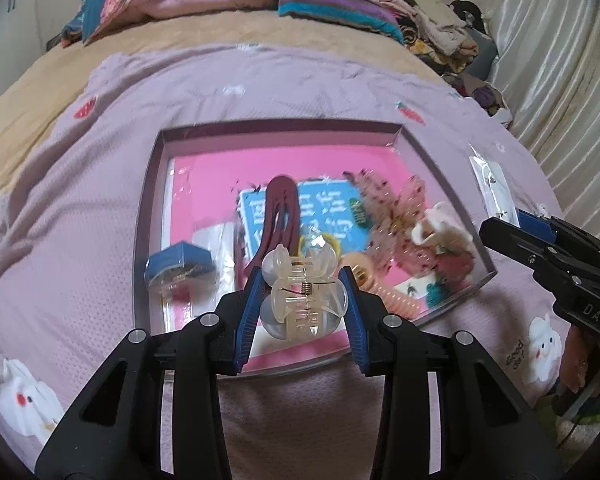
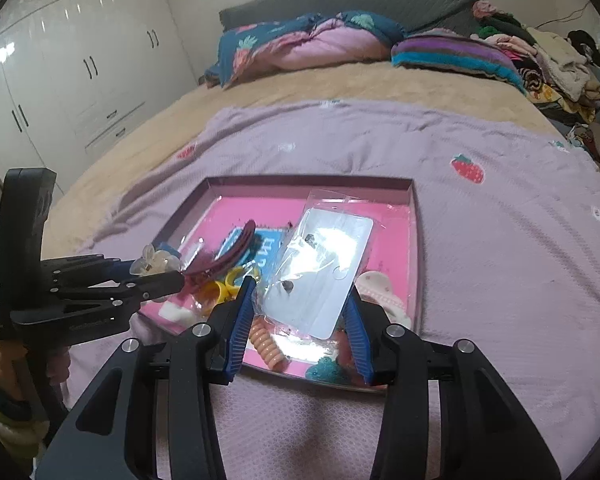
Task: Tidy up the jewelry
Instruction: 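Carry the claw clip with the left gripper into the tray while the right carries the earring card, then open both grippers over the tray and lift them away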
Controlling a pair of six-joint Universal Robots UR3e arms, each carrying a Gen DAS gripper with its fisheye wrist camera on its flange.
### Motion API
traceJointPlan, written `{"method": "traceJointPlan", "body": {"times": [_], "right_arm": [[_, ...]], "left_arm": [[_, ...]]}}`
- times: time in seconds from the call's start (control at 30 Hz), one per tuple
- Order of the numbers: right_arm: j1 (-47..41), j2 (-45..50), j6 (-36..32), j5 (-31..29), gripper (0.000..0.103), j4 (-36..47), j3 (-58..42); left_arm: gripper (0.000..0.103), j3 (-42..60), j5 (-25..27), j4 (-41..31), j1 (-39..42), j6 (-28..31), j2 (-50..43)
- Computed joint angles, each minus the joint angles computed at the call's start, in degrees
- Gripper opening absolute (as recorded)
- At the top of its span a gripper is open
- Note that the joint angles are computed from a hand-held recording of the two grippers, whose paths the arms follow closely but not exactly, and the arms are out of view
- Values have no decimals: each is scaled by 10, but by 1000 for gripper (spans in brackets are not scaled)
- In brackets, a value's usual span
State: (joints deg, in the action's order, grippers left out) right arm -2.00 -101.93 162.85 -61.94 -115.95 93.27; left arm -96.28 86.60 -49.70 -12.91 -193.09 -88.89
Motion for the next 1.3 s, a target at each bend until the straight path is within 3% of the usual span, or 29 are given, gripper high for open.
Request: {"method": "traceJointPlan", "body": {"times": [0.9, 1.3], "right_arm": [[106, 79, 26, -69, 44, -51, 7], [71, 16, 37, -56, 69, -45, 53]], "left_arm": [[30, -46, -40, 19, 74, 12, 15], [30, -34, -44, 18, 76, 11, -3]]}}
